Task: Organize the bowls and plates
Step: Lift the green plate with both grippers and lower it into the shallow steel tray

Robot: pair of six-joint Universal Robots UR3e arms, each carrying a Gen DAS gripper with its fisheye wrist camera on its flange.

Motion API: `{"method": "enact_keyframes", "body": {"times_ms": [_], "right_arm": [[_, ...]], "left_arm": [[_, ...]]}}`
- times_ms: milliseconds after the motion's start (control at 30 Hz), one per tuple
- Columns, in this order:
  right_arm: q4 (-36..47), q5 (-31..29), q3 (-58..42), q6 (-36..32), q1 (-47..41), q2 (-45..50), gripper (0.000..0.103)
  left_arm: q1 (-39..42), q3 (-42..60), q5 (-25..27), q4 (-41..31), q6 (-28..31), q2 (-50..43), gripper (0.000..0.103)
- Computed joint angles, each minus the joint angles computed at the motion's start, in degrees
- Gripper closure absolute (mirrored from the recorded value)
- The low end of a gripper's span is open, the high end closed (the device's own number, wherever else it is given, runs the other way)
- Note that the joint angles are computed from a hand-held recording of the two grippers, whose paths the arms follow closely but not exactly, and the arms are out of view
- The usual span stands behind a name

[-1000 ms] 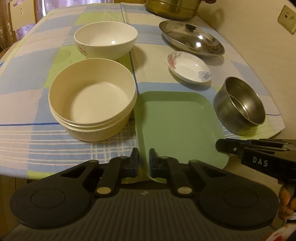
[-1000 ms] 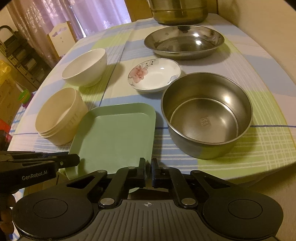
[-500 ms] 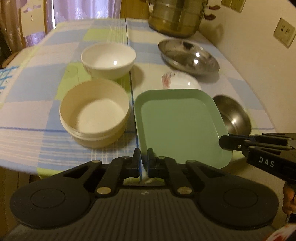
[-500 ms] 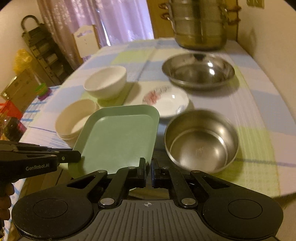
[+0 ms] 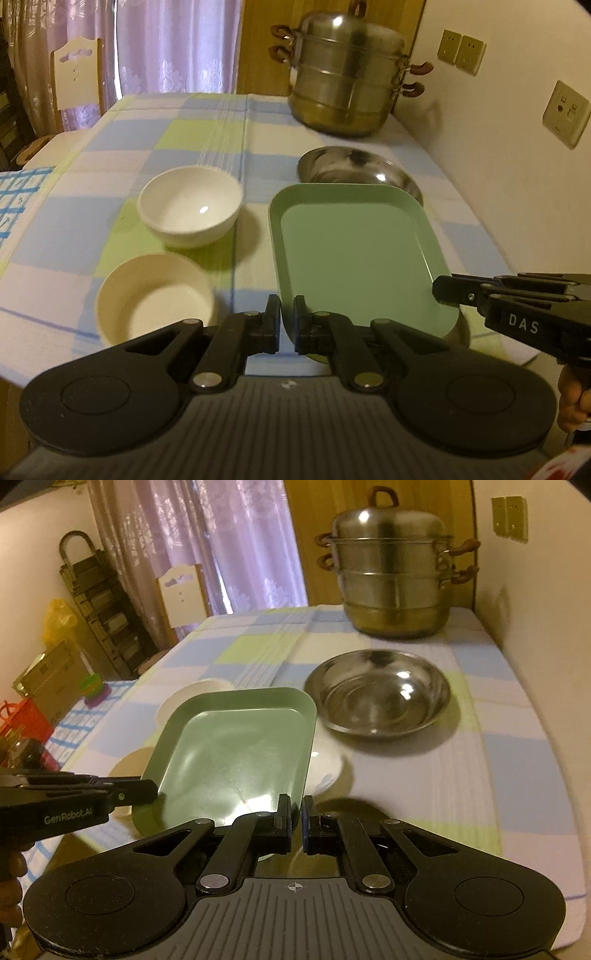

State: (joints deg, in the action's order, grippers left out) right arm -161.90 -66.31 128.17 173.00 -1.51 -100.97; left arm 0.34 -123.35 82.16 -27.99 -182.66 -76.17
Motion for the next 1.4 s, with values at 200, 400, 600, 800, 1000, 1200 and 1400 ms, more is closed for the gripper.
{"method": "enact_keyframes", "body": {"times_ms": [200,400,600,800,1000,1200,1400], "right_arm": [[0.81,0.35,-4.66,-0.29,-3.56,3.63,0.098],[0.13,-1.77,-12.21,2.14,-4.74,10.93,0.097],[0.80,-4.90,-21.26,5.24,-4.76,19.06,0.097],[2.27,-8.47,-31.82,6.99,-3.36,29.26,0.097],[5.97,-10.40,-41.30,7.58,-2.59,37.92,0.097],[9.85,-11.06,-48.48,7.49,-2.22,43.87,0.097],[13.39,-11.84,-54.58,8.23,-1.79,48.31,0.097]], "left_arm": [[-2.99,9.43,0.02,2.73,-0.79,-11.75,0.097],[-4.41,22.35,-1.23,3.85,1.13,-24.35,0.097],[-4.33,38.48,-4.26,0.39,3.84,-37.29,0.097],[-4.10,55.39,-5.76,-6.10,5.52,-50.02,0.097],[-3.76,69.52,-6.65,-14.05,5.80,-60.10,0.097],[-3.31,80.30,-6.60,-20.90,5.41,-66.96,0.097],[-3.35,91.08,-6.20,-27.15,5.27,-73.42,0.097]]}}
